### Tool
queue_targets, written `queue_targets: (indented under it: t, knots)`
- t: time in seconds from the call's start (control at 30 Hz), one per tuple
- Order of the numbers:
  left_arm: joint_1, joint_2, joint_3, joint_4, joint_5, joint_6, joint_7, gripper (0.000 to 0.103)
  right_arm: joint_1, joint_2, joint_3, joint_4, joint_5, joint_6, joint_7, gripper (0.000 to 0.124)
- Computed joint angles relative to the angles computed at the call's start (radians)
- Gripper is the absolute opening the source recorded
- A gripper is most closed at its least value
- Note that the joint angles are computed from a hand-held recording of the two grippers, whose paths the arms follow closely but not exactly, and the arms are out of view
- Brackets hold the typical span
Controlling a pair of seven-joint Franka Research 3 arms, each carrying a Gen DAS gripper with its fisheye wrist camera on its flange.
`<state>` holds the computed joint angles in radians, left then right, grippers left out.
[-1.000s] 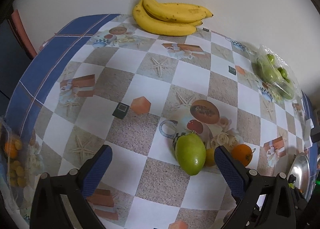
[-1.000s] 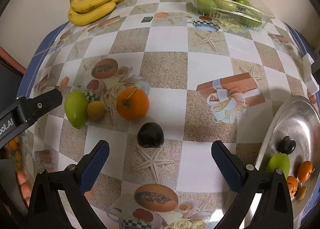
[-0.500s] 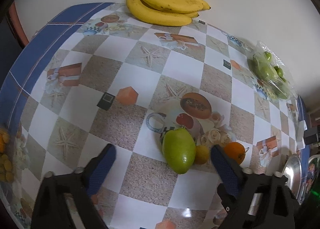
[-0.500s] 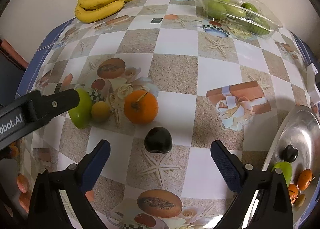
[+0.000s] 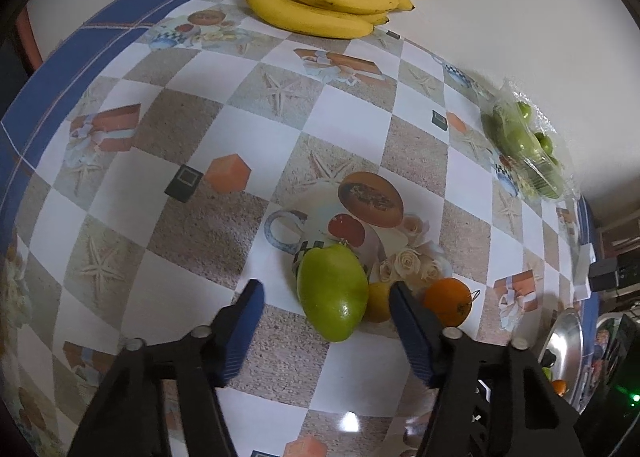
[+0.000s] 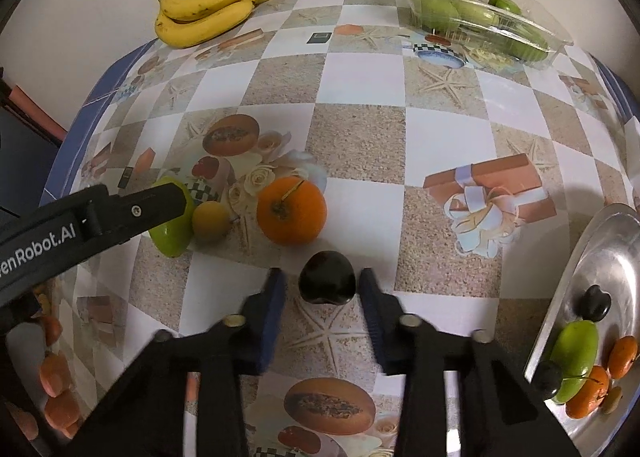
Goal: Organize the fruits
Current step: 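Reach the right gripper to the last dark plum and close on it, then lift the plum with the right gripper while the left gripper grasps the green mango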
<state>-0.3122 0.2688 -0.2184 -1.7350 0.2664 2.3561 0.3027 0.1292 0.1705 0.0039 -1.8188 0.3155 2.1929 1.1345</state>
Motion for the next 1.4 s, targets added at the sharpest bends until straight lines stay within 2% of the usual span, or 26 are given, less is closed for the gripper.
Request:
queue_targets:
  t: [0.37,0.77,1.0,1.2,1.4]
  knots:
    - [0.006,0.002,-0.001,-0.026,-0.027,0.059,-0.023,0.042,-0.007,-0.001,-0.002,0.002,0.023,-0.013,0.003,0.029]
    - [0.004,-0.019,0.001,-0.027,-0.014,0.046,-0.028,0.041,-0.017,-0.003,-0.004,0.015,0.047,-0.043,-0.004,0.029]
    - [-0.007,-0.061,0.005,-0.031,0.046,0.032,-0.069,0.041,-0.030,-0.021,-0.006,0.025,0.092,-0.060,-0.031,0.029]
    - [-0.019,-0.084,0.000,-0.005,0.106,-0.041,-0.097,0.041,-0.038,-0.055,-0.010,0.013,0.123,-0.064,-0.052,0.029]
    - [-0.028,-0.080,-0.010,0.016,0.118,-0.076,-0.103,0.041,-0.046,-0.069,-0.020,0.008,0.124,-0.072,-0.049,0.029]
